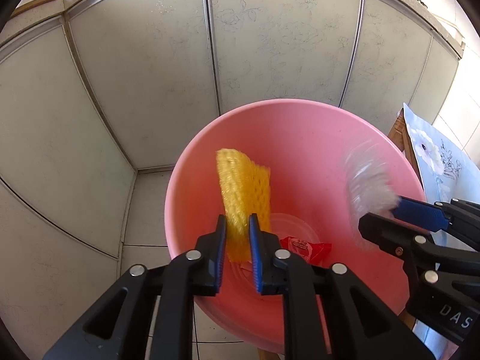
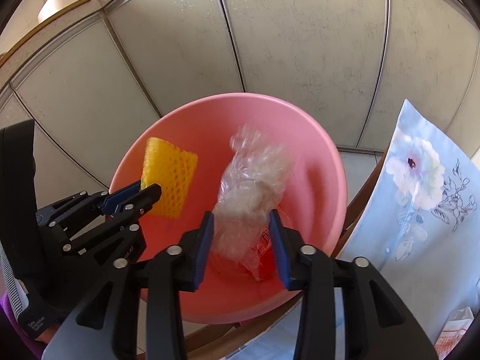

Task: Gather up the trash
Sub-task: 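Open both tools to drop the foam net and bubble wrap into the bin, then move both open tools back over the remaining trash on the table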

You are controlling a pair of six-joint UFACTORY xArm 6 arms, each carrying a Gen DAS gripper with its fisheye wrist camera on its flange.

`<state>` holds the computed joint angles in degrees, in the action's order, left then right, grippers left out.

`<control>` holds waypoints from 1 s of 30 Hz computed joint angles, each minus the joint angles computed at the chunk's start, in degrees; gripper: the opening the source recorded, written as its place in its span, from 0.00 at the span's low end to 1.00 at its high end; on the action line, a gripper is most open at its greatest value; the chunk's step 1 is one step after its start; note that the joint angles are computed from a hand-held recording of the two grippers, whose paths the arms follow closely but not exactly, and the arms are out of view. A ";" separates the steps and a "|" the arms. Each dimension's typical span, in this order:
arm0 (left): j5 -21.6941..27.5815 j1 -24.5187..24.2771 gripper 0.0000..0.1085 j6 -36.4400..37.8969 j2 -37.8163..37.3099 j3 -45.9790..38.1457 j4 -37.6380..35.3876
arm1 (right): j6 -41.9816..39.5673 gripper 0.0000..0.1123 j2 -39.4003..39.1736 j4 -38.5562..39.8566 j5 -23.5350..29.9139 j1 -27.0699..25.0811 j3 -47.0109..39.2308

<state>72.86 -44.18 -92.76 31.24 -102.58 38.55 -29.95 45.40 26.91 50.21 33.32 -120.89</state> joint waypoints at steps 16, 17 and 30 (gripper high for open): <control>1.95 -3.27 0.28 -0.83 -1.43 -1.01 4.17 | -6.72 0.40 -10.92 4.26 -6.13 -2.18 14.22; 2.07 -3.68 0.28 -1.03 -1.55 -1.35 4.66 | -7.10 0.40 -11.96 4.37 -7.05 -2.32 15.52; 3.47 -9.16 0.28 0.83 1.07 -9.98 9.00 | -12.19 0.41 -27.77 11.35 -14.41 -5.70 33.83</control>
